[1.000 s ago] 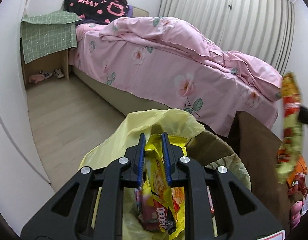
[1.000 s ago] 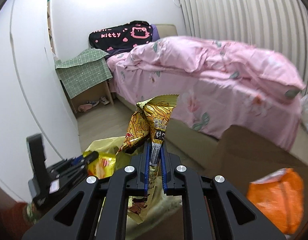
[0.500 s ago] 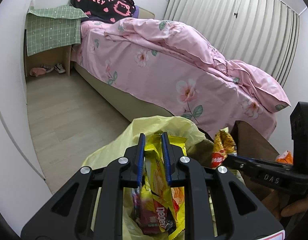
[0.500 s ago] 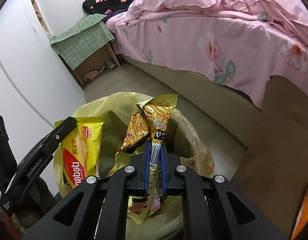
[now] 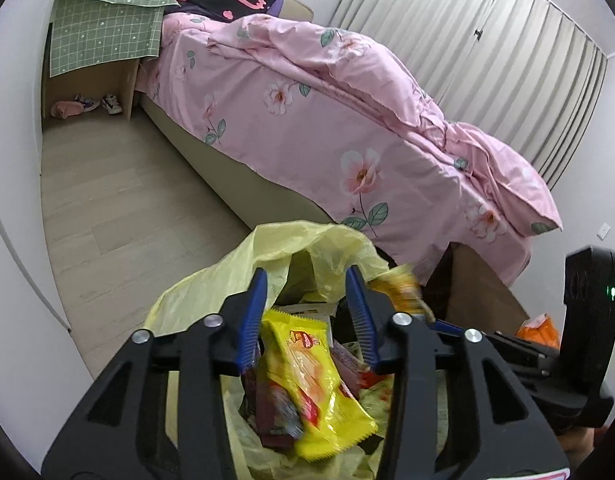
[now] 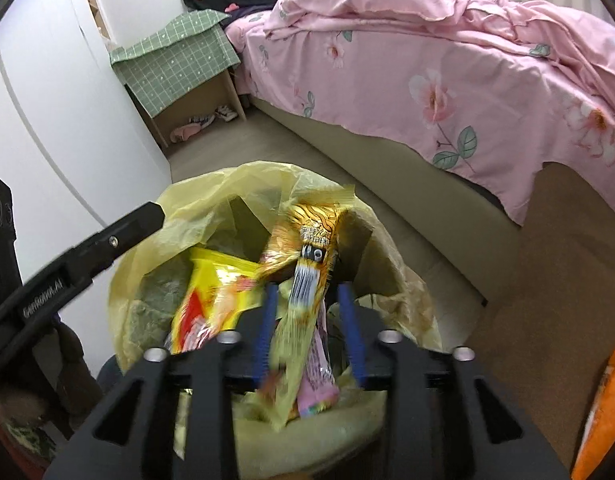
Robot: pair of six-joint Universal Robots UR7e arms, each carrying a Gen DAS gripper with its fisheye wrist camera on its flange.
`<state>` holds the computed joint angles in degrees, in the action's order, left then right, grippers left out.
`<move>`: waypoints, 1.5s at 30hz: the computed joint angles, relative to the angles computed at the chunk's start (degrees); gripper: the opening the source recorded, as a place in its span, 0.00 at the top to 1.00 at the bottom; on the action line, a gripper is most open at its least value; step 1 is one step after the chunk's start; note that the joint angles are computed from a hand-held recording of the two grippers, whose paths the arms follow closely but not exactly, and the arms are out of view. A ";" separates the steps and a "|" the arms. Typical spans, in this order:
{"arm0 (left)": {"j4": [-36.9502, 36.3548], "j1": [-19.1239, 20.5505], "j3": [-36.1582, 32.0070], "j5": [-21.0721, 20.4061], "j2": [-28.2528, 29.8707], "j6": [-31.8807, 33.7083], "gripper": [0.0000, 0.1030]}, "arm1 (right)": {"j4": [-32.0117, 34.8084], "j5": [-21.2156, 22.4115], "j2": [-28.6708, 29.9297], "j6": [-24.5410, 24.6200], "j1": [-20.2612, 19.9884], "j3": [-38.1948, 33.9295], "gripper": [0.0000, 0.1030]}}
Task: Collect trash
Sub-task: 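Carry the Nabati and gold wrappers to the yellow trash bag and release both, then grasp the orange snack bag with the right gripper from the table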
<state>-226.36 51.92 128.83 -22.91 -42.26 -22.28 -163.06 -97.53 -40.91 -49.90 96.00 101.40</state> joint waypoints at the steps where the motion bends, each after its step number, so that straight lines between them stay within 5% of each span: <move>1: 0.10 -0.75 0.35 0.76 -0.29 -0.57 0.59 | -0.13 0.38 -0.84 -0.41 -0.19 0.71 0.64; 9: 7.62 -7.09 3.50 5.88 -3.10 -6.00 0.51 | -3.43 4.57 -10.74 -1.58 -2.78 7.68 0.64; 15: 18.13 -11.61 4.35 7.69 -4.19 -12.48 0.49 | -8.28 9.75 -23.83 -3.81 -9.21 15.83 0.63; 21: 20.91 -14.17 -0.32 2.30 -0.09 -8.72 0.49 | -12.51 12.71 -33.69 -5.96 -17.13 21.47 0.62; 24: 22.16 -14.56 -3.58 -3.21 2.70 -5.77 0.49 | -13.65 15.55 -38.44 -7.64 -22.18 24.17 0.51; 30: 27.91 -14.25 -10.37 -13.49 7.51 -1.56 0.49 | -5.91 17.83 -45.19 -11.04 -29.86 25.18 0.46; 41: 31.79 -11.15 -22.68 -25.03 14.00 12.87 0.46 | -12.88 16.95 -44.10 -14.37 -34.62 26.07 0.46; 45: 32.30 -7.67 -28.88 -26.05 15.80 18.05 0.44 | -15.78 16.09 -42.99 -15.46 -34.75 26.65 0.46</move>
